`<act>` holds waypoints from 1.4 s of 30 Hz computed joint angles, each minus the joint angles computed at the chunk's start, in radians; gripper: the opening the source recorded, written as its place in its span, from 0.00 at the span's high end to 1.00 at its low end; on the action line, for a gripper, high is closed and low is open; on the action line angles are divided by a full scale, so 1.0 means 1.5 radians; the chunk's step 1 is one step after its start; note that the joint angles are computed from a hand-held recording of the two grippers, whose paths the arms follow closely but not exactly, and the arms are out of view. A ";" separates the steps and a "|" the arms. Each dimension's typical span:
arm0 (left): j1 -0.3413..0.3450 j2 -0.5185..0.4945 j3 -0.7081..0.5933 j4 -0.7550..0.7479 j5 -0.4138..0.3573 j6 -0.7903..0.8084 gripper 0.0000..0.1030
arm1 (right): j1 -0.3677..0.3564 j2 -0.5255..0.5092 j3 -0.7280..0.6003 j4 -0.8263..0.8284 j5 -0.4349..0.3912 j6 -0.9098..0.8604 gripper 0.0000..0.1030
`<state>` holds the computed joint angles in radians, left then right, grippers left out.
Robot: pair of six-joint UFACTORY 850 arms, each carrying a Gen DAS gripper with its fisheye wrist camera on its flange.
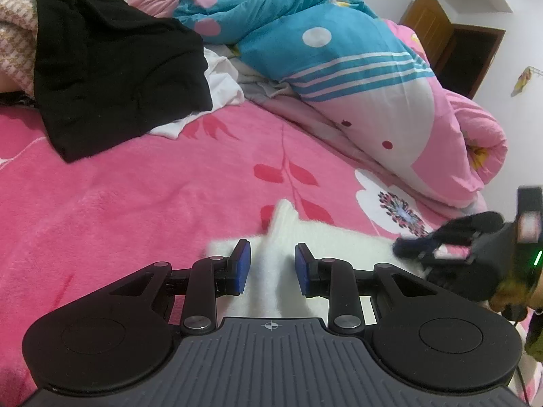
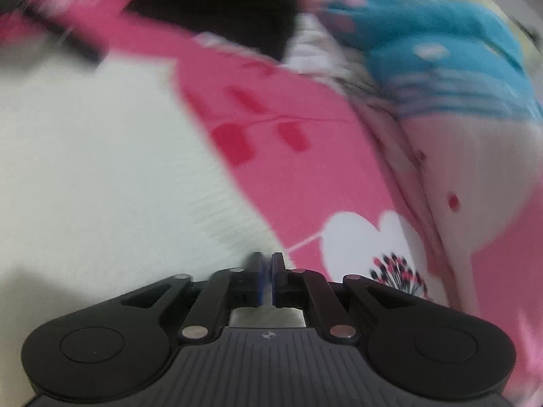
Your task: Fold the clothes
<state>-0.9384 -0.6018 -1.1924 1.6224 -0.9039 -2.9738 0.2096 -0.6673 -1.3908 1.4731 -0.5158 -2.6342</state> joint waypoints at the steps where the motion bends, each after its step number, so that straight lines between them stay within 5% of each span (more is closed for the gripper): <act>1: 0.000 0.000 0.000 0.000 0.000 0.001 0.73 | -0.008 -0.002 -0.014 -0.001 -0.008 0.059 0.87; 10: 0.000 0.000 0.001 0.000 0.000 -0.001 0.73 | -0.104 -0.008 -0.094 0.008 -0.059 0.323 0.84; 14: 0.000 0.003 0.007 0.010 0.002 -0.016 0.73 | -0.125 -0.019 -0.103 -0.069 -0.074 0.444 0.58; 19: 0.007 0.017 0.029 0.058 0.018 -0.081 0.68 | -0.144 -0.087 -0.192 -0.190 -0.090 0.726 0.53; 25: 0.031 0.031 0.035 0.102 0.073 -0.107 0.61 | -0.170 -0.187 -0.329 -0.301 -0.213 0.980 0.52; 31: 0.060 0.030 0.015 0.079 0.139 -0.068 0.62 | -0.187 -0.211 -0.348 -0.255 -0.291 0.969 0.59; 34: 0.076 0.027 -0.001 0.052 0.166 -0.031 0.62 | -0.187 -0.211 -0.348 -0.247 -0.299 0.958 0.73; 42: 0.113 0.019 -0.030 -0.015 0.236 0.052 0.62 | -0.187 -0.195 -0.321 -0.214 -0.293 0.898 0.79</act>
<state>-0.7687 -0.5734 -1.2369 1.6006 -0.5499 -2.8957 -0.0710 -0.9593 -1.8718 1.1523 -0.9555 -1.2875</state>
